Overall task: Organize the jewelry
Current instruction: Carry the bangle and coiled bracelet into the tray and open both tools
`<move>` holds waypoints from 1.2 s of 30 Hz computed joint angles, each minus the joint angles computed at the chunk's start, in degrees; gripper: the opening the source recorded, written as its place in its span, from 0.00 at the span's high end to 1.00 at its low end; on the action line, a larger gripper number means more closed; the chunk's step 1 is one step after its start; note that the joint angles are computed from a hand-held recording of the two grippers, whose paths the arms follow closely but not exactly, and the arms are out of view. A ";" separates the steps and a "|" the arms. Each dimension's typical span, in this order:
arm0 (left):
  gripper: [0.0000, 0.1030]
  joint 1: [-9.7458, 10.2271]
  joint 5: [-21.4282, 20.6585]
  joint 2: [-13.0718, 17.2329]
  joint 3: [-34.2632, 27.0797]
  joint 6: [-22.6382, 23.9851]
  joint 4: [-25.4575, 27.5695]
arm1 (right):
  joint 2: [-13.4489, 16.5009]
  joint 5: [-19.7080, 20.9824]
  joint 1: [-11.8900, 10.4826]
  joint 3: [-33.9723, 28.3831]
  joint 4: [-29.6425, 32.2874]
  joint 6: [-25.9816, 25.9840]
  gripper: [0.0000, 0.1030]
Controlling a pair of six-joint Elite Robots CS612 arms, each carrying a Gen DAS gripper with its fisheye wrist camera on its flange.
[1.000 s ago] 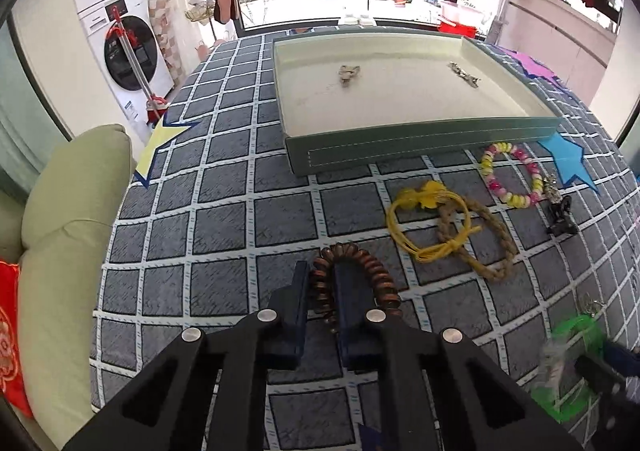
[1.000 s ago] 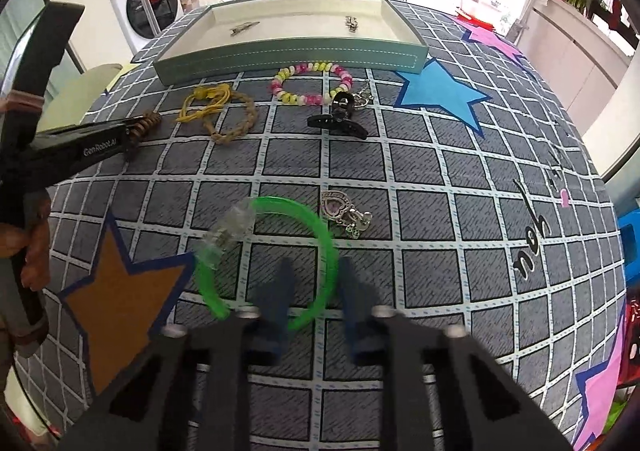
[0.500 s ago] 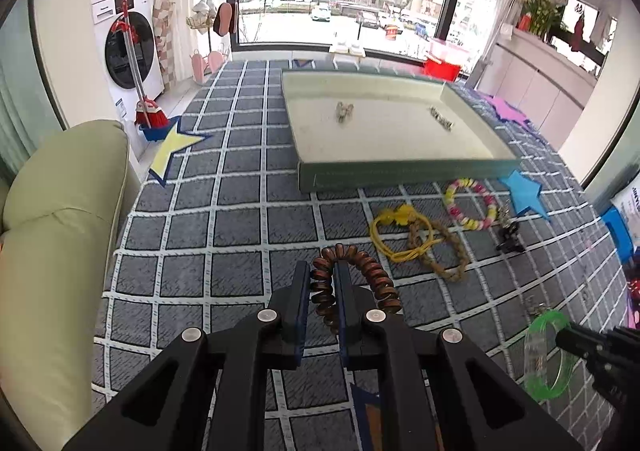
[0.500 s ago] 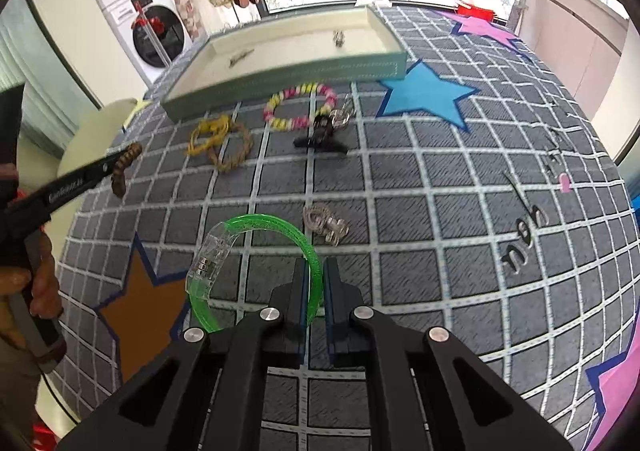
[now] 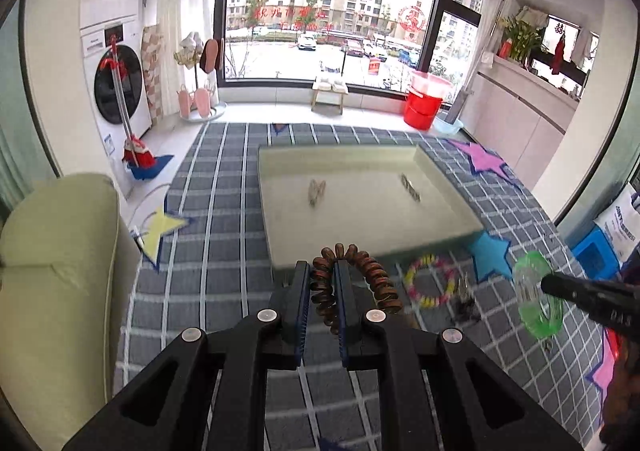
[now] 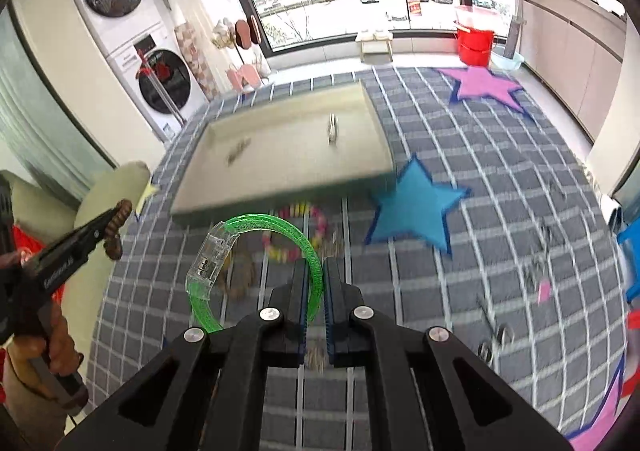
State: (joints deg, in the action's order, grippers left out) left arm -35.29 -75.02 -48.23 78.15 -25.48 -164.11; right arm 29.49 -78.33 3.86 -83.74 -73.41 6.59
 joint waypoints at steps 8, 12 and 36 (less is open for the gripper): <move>0.75 1.73 -0.66 4.68 -10.91 0.27 5.97 | -6.16 1.29 -0.43 12.62 -7.48 -0.27 0.92; 0.75 2.02 1.27 8.17 -17.45 2.23 9.59 | -9.10 0.25 -0.11 19.82 -11.65 -1.18 0.92; 0.74 3.18 4.66 26.95 -47.16 6.07 32.36 | -19.05 -4.49 1.52 50.38 -25.34 -3.37 0.93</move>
